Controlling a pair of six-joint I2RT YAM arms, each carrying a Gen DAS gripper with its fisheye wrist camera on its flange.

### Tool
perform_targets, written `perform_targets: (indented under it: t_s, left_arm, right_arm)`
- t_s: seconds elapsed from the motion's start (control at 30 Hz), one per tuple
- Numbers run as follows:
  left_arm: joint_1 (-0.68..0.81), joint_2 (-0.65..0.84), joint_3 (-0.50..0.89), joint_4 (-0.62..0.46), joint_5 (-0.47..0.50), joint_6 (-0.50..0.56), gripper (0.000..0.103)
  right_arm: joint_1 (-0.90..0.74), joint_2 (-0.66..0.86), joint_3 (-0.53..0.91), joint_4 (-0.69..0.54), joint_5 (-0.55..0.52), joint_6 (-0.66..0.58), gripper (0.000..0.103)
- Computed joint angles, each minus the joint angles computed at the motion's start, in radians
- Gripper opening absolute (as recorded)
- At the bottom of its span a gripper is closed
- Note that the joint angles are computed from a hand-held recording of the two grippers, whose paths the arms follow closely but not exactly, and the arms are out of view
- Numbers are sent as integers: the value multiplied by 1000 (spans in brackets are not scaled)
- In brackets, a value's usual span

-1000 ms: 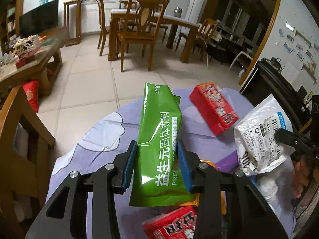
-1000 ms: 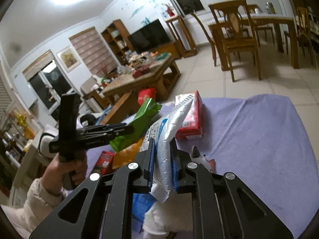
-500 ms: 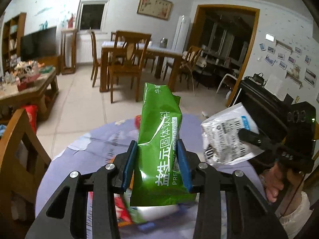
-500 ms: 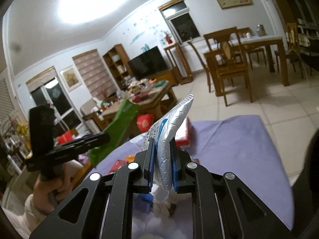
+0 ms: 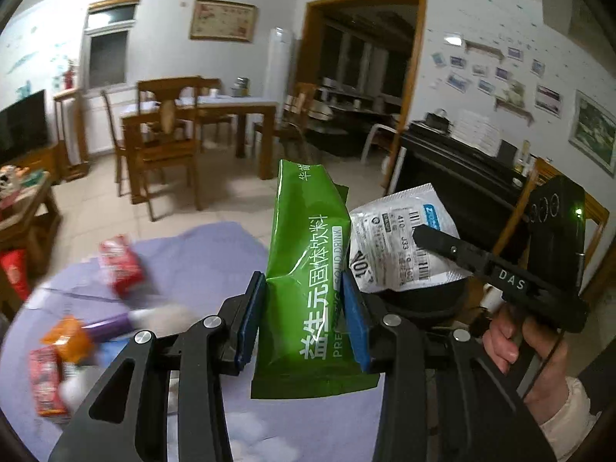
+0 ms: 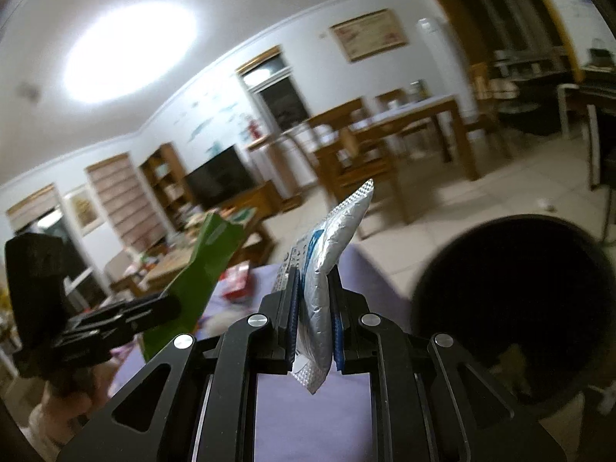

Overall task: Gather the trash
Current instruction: 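Carry both bags over the bin and open both tools, then move both open tools back over the table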

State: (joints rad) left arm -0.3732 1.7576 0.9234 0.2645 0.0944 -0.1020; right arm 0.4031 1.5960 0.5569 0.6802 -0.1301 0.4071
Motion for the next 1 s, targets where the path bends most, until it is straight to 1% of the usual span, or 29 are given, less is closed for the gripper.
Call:
perform_targets:
  t_s: [0.07,0.1,0.17,0.2,0.27,0.3,0.37,0.4,0.53,0.67,0.7,0.73,0.77,0.8,0.83,0.87,0.9,1.0]
  left_arm:
    - [-44,55,45,5,-12,-20,39]
    - [-69,103,93,0,-16,-32,39]
    - [-105,176,174,-20,-16,-49,39]
    - [-119,197,195,-25,-19,-54,39]
    - [-154,271,289,-61,-36,-57,39]
    - [-167,316,348,-82,-43,-58,39]
    - [-190,361,405,-107,-55,-67,39]
    - [-196,398,455,-127,-58,-71,39]
    - [-206,471,552,-183,-62,-83,40]
    - [-209,524,617,-223,-68,-89,40]
    - [-210,536,636,-240,-75,-90,42]
    - [-212,547,656,-257,-85,-94,43]
    - [-215,557,671,-273,-94,-97,44]
    - [-214,560,678,-287,-100,-99,56]
    - [-213,562,684,-294,-101,-98,73]
    - [-213,553,670,-285,-104,-94,79]
    - [-215,534,639,-265,-118,-84,82]
    - [-231,514,626,-265,-142,-62,83]
  right_arm:
    - [-78,-26,-64,38,-26,-4,15]
    - [-136,-42,-101,59,-44,-8,15]
    - [-218,-27,-145,110,-80,-14,15]
    - [-271,-15,-160,132,-111,-16,15]
    - [-363,13,-179,167,-158,-33,15]
    - [-396,41,-181,191,-179,-42,15]
    - [-474,101,-177,228,-235,-58,15]
    - [-503,137,-180,259,-259,-65,15]
    - [-589,258,-142,305,-331,-80,15]
    - [-601,335,-101,322,-345,-74,16]
    - [-615,356,-87,317,-356,-80,17]
    - [-609,364,-71,306,-349,-72,19]
    - [-586,364,-45,281,-332,-57,29]
    - [-592,375,-40,287,-337,-55,42]
    - [-594,382,-39,299,-330,-52,48]
    - [-586,384,-28,296,-319,-46,51]
    - [-579,381,-35,303,-313,-42,51]
    - [-583,394,-28,304,-318,-45,51]
